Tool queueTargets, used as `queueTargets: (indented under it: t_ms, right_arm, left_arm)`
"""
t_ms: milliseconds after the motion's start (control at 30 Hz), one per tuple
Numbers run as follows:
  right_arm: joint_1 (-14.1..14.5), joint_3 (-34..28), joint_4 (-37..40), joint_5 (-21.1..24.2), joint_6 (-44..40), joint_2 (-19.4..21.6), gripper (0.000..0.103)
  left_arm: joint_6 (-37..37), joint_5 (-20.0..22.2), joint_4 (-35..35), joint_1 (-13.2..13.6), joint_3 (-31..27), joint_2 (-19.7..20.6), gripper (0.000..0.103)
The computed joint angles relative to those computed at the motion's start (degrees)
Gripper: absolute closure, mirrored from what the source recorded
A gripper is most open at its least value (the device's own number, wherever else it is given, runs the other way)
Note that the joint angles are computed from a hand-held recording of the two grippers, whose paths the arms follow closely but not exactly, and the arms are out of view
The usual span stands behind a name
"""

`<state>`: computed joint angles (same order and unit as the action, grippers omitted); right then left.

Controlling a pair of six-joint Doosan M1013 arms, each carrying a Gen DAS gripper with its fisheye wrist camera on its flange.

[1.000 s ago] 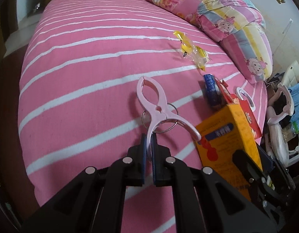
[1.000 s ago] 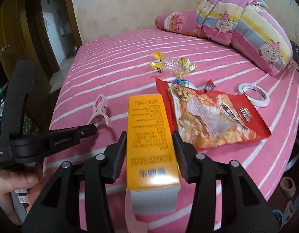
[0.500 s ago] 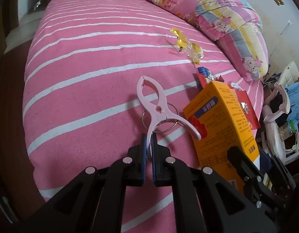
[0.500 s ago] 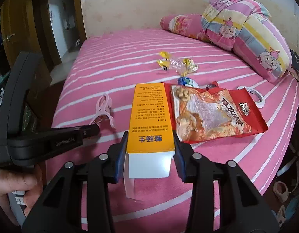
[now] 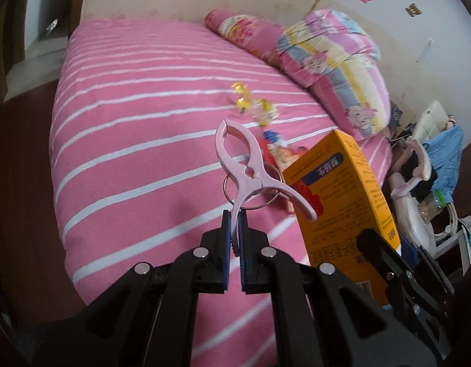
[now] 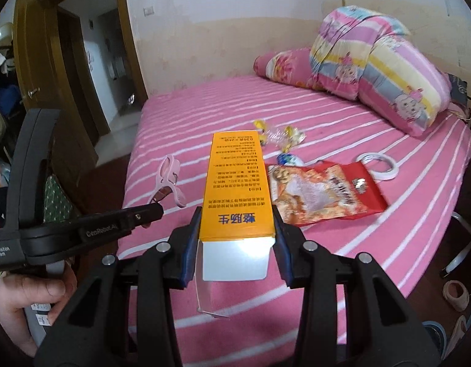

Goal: Collect trash
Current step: 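Lift the clip and orange box and carry them over the wastebasket, then open both grippers to drop the clip and box into the wastebasket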

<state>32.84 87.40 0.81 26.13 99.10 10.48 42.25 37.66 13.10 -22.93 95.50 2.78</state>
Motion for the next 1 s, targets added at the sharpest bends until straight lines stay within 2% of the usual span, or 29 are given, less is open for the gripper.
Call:
queueTargets:
  t_ms: [233,433,567,767,1000]
  right_arm:
    - [-2.2,5.8,-4.8,-2.3,5.7,-7.5,0.060]
    - [-5.0,11.2,-12.7,-2.3,13.7,-13.8,0.060]
    - [-7.5,14.4,-16.5,-1.7,17.9,-17.0,0.060]
    - [-12.2,19.2,-19.4,0.3,22.3,-21.0,0.060]
    - [-18.5,24.1,-16.0,3.6,21.5,-22.9,0.060]
  left_arm:
    - [-0.2,-0.5,0.6,-4.9,-1.3,-1.7,0.099]
    - [3.6,-0.7,-2.8,-10.0,-3.5,-0.5,0.099]
    - [7.8,-0.2,-6.3,-13.0,-5.7,1.7,0.099]
    - [16.7,1.9,-13.9,-16.1,-9.6,6.1,0.099]
    - [26.3,7.3,-22.5,-19.0,-15.0,12.8,0.099]
